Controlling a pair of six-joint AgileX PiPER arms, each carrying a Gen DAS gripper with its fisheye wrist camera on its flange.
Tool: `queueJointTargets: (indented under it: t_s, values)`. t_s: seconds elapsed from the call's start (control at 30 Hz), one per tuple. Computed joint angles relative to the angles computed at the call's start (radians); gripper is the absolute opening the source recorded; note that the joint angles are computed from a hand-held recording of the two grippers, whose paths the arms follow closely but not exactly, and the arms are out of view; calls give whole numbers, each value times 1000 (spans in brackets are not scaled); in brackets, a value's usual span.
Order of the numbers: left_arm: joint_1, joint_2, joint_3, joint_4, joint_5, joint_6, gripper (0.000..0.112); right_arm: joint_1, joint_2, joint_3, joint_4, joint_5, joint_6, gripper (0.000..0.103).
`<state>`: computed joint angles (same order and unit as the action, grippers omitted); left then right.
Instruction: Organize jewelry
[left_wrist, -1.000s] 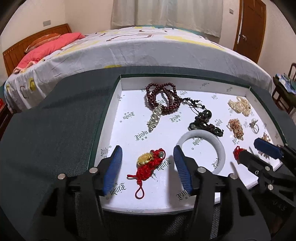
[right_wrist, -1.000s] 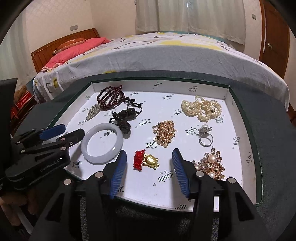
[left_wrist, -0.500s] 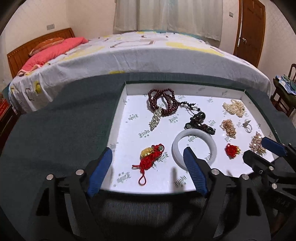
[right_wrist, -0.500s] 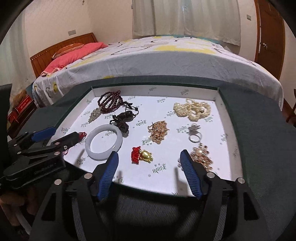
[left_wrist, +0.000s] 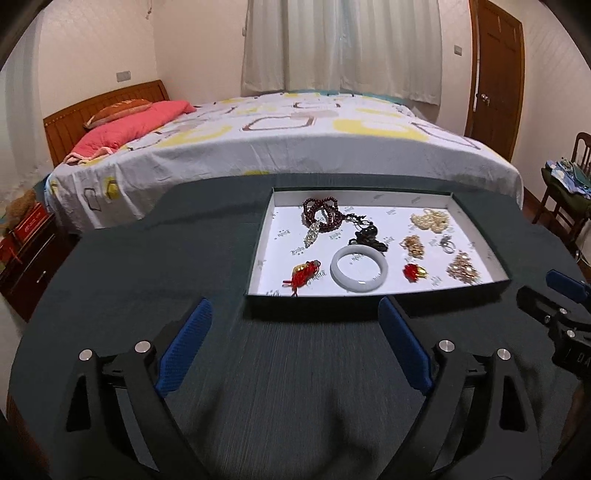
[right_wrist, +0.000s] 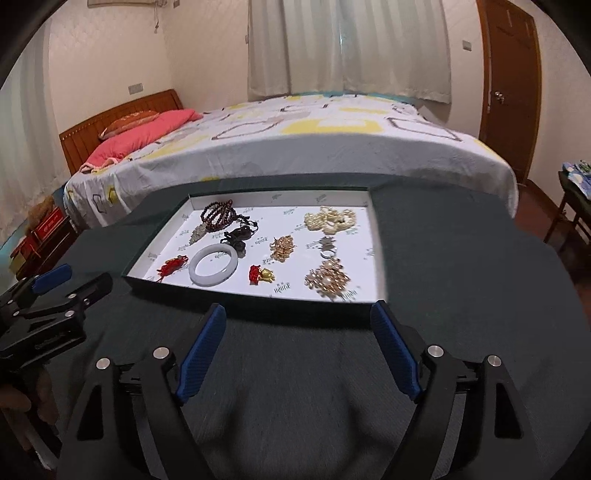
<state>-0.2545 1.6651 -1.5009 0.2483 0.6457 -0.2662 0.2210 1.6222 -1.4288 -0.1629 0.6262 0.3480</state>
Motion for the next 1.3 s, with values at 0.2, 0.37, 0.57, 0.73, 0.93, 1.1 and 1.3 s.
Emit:
queueJointTargets:
  t_s: [0.2, 0.37, 0.57, 0.73, 0.93, 1.1, 1.3]
  values:
    - [-29, -169, 104, 49, 21, -56, 90, 16, -140, 84, -44, 14, 34, 78]
    - [-53, -289, 147, 96, 55, -108, 92, 54, -237, 108, -98, 51, 74, 79]
    - [-85, -388, 159, 159, 110, -167, 94, 98, -327, 126, -176, 79, 135, 81]
    - [-117, -461, 165, 206, 148, -217, 95, 130, -382, 128, -220, 115, 160, 82]
    - [-152, -521, 163, 233, 178, -241, 97, 166, -439, 148, -276, 137, 202, 82]
    - [-205, -565, 170, 282, 204, -276, 97, 199, -468, 156, -325, 153, 241, 82]
    - [-227, -598, 184, 308, 223, -308, 97, 245, -489, 160, -385, 173, 289, 82]
